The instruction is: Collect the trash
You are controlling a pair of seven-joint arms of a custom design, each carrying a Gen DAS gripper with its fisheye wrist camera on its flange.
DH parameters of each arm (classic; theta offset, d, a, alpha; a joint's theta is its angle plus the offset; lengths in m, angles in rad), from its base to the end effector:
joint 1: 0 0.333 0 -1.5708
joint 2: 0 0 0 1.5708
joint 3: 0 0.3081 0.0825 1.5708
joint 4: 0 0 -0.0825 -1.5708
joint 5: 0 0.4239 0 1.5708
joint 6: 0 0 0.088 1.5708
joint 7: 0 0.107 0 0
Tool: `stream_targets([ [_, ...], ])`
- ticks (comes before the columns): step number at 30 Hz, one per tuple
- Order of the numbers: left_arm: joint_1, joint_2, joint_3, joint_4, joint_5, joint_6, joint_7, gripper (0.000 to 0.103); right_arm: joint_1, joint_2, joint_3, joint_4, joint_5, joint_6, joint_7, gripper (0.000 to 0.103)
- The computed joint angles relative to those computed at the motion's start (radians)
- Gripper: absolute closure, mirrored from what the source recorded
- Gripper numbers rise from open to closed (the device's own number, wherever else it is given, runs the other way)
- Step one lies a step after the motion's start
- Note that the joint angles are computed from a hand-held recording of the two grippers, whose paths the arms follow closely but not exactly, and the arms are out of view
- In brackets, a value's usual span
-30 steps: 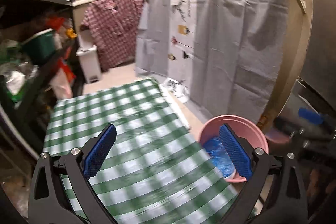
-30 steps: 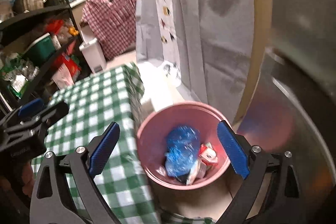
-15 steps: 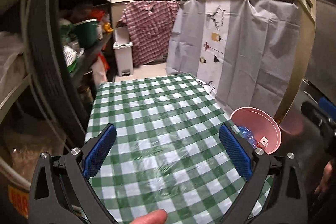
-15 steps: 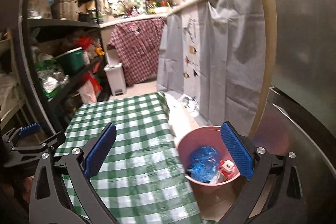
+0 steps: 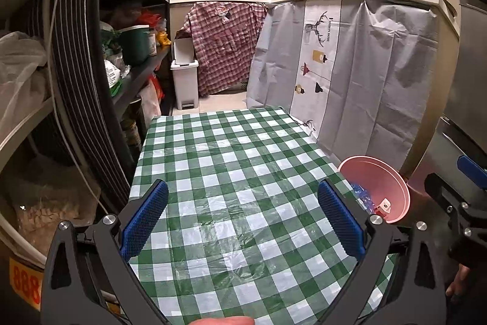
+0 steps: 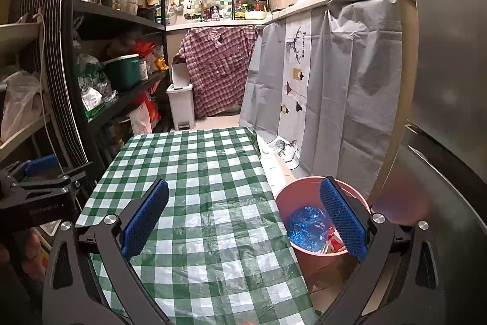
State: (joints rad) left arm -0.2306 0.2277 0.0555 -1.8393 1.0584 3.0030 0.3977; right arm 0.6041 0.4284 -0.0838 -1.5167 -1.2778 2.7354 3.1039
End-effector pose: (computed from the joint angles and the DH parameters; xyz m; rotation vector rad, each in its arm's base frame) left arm 0.6607 -0.1836 0.4597 -1.6159 1.6128 -0.9197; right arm 0.6318 0.4163 0.4621 -1.5373 1.4844 -0.8976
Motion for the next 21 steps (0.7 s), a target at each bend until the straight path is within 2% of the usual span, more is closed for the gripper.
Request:
stream_targets([
  [7, -0.004, 0.001, 0.002, 0.002, 0.048, 0.0, -0.027, 0.008, 0.005, 0.007, -0.002, 0.006, -0.005, -0.008, -0.014, 0.005],
  [12, 0.004, 0.003, -0.011, 0.002, 0.024, -0.003, -0.01, 0.008, 0.007, 0.008, -0.002, 0.008, -0.005, -0.005, -0.011, 0.005],
  [21, -0.003, 0.008, -0.002, 0.001, 0.006, 0.004, 0.008, 0.008, 0.006, 0.007, 0.001, 0.005, 0.002, -0.004, -0.021, 0.005],
])
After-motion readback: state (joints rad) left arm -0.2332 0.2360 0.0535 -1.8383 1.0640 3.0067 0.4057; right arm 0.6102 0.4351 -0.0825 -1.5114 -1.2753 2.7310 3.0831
